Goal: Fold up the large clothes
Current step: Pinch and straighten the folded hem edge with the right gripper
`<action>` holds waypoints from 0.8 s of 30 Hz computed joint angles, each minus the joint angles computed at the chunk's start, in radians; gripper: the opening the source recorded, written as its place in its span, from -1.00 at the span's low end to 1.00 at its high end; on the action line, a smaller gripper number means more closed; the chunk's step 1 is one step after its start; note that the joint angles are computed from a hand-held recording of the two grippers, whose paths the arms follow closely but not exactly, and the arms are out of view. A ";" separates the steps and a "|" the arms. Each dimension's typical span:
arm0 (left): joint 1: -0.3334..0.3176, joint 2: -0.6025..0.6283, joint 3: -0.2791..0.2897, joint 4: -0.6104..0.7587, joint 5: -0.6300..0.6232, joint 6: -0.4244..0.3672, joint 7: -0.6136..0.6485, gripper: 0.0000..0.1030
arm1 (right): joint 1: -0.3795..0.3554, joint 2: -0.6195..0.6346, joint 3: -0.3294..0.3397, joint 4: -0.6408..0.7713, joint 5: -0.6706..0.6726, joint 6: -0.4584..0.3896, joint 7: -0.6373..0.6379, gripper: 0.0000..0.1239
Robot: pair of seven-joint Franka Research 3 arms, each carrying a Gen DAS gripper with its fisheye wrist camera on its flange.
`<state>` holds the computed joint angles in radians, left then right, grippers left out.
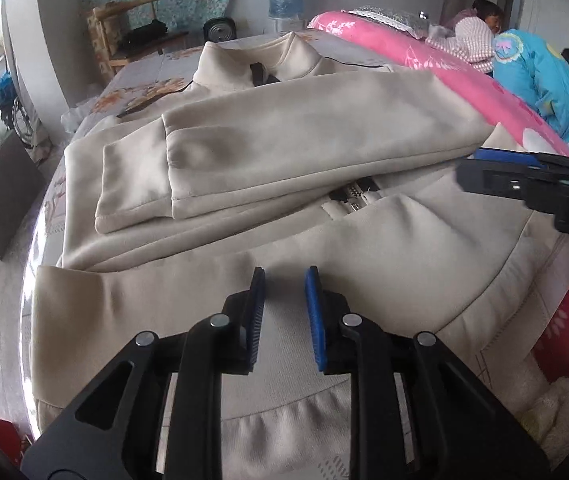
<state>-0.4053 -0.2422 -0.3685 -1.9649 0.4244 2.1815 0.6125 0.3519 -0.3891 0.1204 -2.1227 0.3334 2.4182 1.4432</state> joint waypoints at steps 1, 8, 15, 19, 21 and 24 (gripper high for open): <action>-0.001 -0.006 0.004 -0.009 -0.007 0.011 -0.001 -0.58 | -0.026 -0.011 0.014 -0.002 -0.056 -0.010 0.023 -0.15; 0.002 -0.008 -0.004 -0.013 0.011 0.005 -0.011 -0.58 | -0.105 0.028 0.053 0.010 -0.271 -0.086 0.153 -0.13; 0.002 -0.007 -0.008 -0.011 0.025 -0.003 -0.022 -0.58 | -0.092 0.018 0.054 -0.028 -0.311 -0.037 0.224 -0.88; -0.001 -0.012 -0.003 -0.017 0.021 0.006 -0.014 -0.58 | -0.092 0.013 0.054 -0.031 -0.310 0.005 0.267 -0.95; 0.000 -0.017 0.000 -0.025 0.017 0.016 -0.015 -0.58 | -0.098 0.015 0.055 -0.026 -0.319 0.029 0.287 -0.95; 0.003 -0.021 -0.002 -0.032 0.020 0.026 -0.021 -0.58 | -0.126 0.040 0.072 -0.013 -0.386 0.029 0.331 -0.97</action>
<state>-0.4024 -0.2629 -0.3707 -1.9965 0.4444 2.2074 0.5912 0.2260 -0.3489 0.1929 -2.1357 -0.0530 2.4475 1.7746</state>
